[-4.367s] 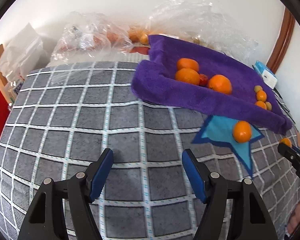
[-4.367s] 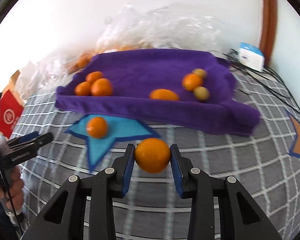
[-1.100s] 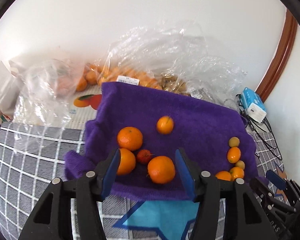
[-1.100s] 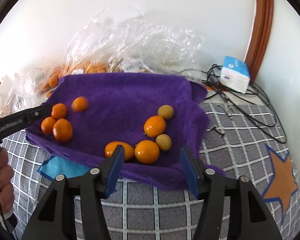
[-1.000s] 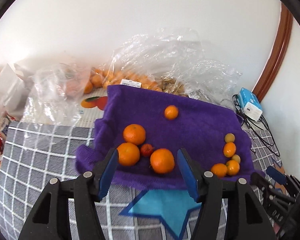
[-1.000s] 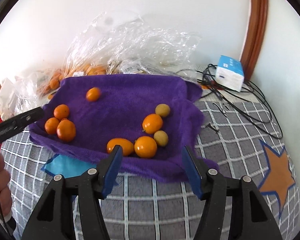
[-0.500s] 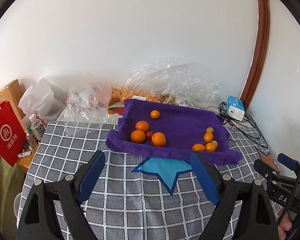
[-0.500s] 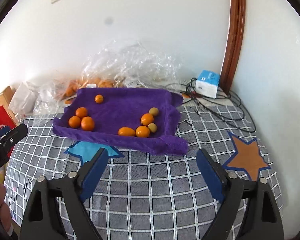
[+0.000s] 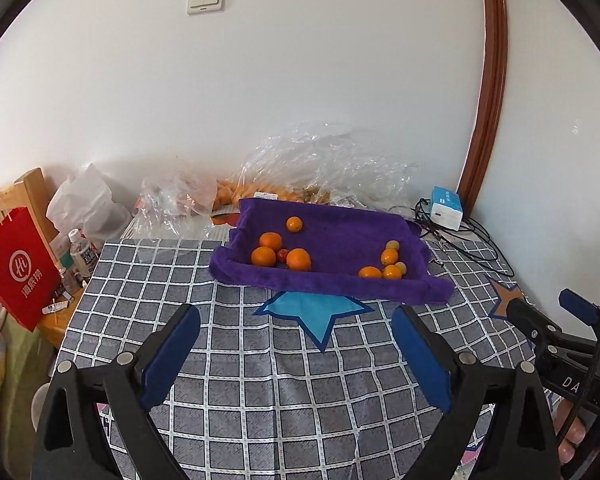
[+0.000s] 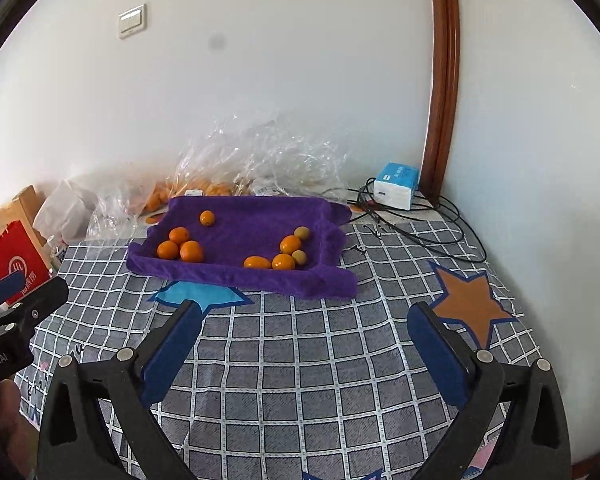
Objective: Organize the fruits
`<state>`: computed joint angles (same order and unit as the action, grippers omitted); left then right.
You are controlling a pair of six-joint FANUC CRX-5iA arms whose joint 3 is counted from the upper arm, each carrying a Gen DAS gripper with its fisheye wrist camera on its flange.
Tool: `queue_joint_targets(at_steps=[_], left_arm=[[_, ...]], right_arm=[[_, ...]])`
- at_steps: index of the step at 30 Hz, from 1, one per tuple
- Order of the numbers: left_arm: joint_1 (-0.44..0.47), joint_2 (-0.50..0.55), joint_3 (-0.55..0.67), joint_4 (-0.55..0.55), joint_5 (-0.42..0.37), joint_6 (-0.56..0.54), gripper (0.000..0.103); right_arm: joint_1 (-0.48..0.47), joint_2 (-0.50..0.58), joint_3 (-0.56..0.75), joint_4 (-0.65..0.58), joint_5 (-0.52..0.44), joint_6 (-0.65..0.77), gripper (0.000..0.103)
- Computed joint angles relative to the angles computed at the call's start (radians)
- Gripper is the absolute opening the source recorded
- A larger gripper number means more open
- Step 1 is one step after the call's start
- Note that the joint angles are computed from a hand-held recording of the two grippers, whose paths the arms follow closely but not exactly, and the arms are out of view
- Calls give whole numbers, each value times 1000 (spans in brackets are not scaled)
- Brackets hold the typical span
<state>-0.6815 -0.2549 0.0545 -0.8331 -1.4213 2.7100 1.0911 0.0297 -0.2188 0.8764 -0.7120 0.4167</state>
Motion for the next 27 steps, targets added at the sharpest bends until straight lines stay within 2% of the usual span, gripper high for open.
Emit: queue_joint_targets(at_steps=[4,27], left_arm=[[-12,4,3,-4,-6,6,97],[-14,17,5,1,-21,-5,97]], right_arm=[[3,-15,-23,34,-4,-27,102],[2,-20,-32,18,-6,-23,102]])
